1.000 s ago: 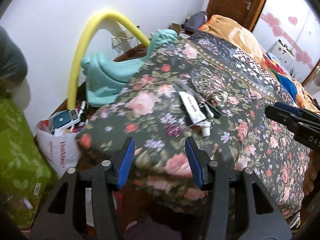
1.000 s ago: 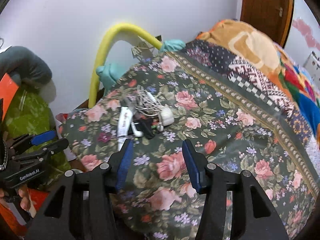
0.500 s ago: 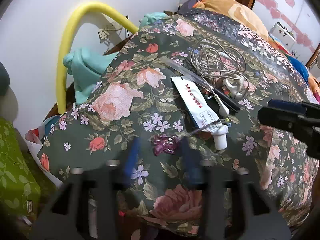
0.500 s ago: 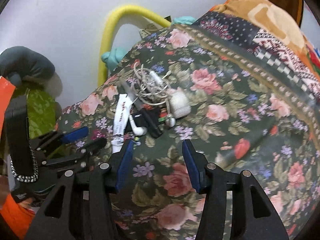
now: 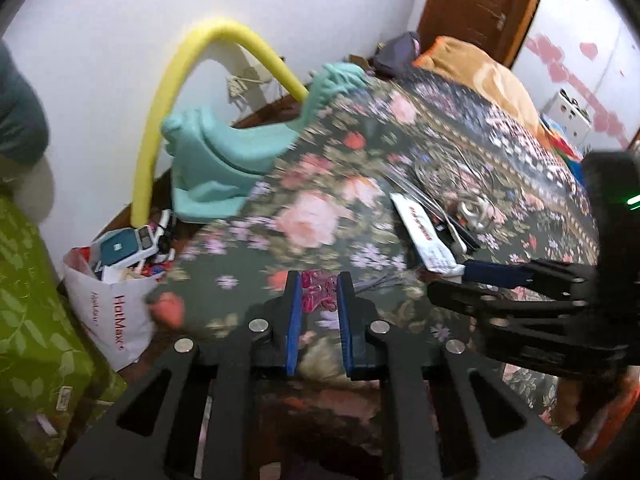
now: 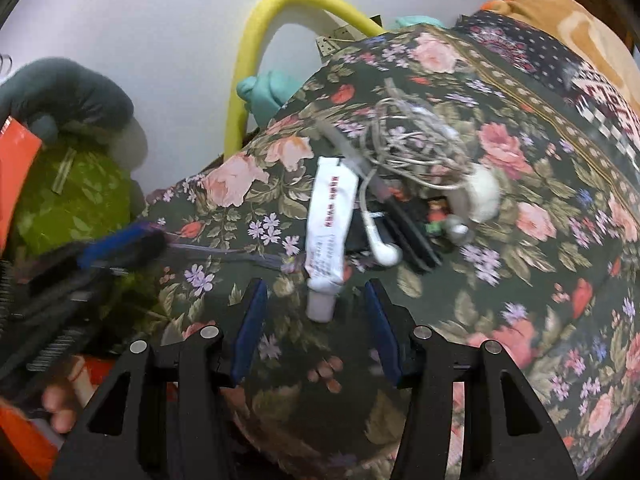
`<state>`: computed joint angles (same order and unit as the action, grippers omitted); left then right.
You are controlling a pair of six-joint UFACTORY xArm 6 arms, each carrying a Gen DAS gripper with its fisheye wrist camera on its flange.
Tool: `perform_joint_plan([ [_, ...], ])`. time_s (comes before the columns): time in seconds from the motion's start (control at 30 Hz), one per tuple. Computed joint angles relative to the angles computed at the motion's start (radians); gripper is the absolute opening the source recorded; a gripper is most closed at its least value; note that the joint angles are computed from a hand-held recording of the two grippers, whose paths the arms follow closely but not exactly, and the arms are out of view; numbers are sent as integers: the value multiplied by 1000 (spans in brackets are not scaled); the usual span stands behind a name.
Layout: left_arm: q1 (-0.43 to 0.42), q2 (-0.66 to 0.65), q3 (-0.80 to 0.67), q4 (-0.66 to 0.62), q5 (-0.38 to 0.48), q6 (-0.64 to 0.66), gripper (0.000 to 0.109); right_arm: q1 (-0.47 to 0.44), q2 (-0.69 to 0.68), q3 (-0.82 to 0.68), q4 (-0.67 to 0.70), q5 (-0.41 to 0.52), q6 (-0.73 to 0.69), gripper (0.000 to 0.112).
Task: Collect trash
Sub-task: 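Grasp the pink hair clip with the left tool while the right tool grasps the white tube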
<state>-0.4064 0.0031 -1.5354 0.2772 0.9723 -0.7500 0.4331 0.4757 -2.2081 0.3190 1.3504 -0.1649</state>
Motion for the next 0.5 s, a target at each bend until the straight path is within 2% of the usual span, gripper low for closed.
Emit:
perform_joint_plan([
  [0.03, 6, -15, 14, -5, -3, 1, 16, 15, 3, 6, -34, -21, 10, 37],
  [0.1, 8, -37, 27, 13, 11, -3, 16, 36, 3, 14, -86, -48, 16, 17],
  [0.4, 5, -112, 85, 36, 22, -36, 16, 25, -44, 36, -44, -53, 35, 17],
  [0.5, 0, -143, 99, 50, 32, -49, 16, 37, -89, 64, -67, -87, 28, 17],
])
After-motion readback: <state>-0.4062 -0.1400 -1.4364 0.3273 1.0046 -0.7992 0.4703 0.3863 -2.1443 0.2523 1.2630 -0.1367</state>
